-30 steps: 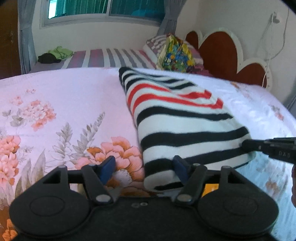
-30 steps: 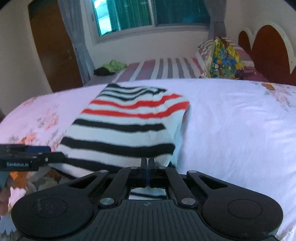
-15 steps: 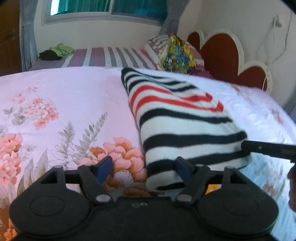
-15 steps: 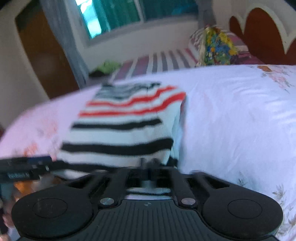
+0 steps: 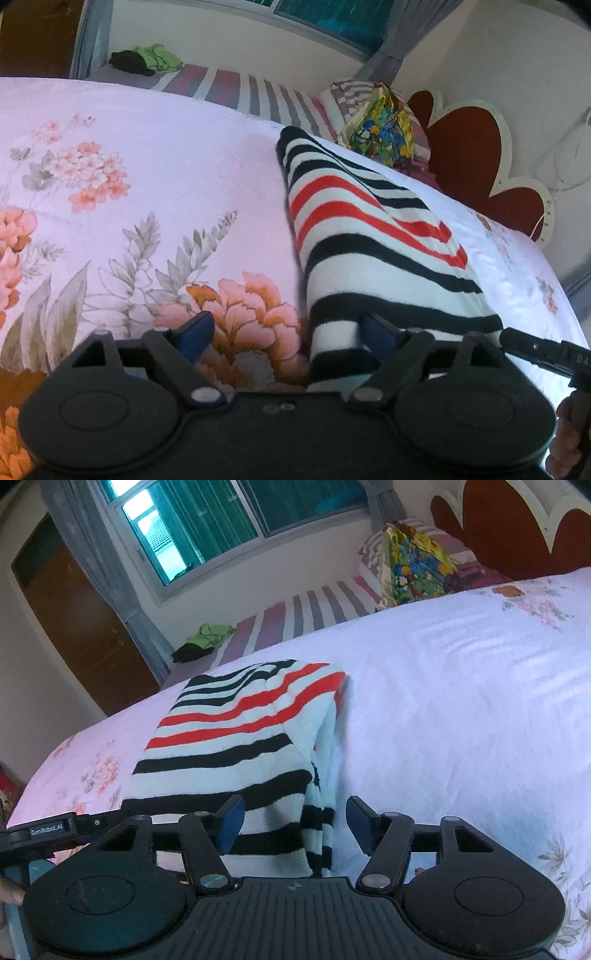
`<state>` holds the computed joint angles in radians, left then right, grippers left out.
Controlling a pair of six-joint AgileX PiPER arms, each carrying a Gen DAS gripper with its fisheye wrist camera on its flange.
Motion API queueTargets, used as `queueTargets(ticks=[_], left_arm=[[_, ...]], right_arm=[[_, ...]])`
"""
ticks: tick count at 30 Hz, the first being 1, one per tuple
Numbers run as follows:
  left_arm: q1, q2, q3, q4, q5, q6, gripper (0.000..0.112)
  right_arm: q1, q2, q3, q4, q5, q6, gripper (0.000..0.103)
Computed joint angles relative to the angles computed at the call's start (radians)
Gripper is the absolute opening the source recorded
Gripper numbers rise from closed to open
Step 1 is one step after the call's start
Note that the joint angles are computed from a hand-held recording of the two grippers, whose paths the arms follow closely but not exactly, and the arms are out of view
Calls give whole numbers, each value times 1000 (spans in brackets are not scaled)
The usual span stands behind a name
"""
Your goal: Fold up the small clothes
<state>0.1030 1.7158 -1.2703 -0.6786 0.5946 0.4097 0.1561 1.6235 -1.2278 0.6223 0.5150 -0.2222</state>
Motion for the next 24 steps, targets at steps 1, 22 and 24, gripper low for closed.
queueTargets(ticks=[1,22,24], left_arm=[[-2,0,4,-12,-10,11,88],[-129,65,-85,-75,-229,377,89],[-124,99,-138,-52,-158,356,90]], right_arm=[[-4,3,0,13,-1,-11,62],[-151,176,-131,396,98,-279,62],[-163,187,-141,419,123,-300,62]])
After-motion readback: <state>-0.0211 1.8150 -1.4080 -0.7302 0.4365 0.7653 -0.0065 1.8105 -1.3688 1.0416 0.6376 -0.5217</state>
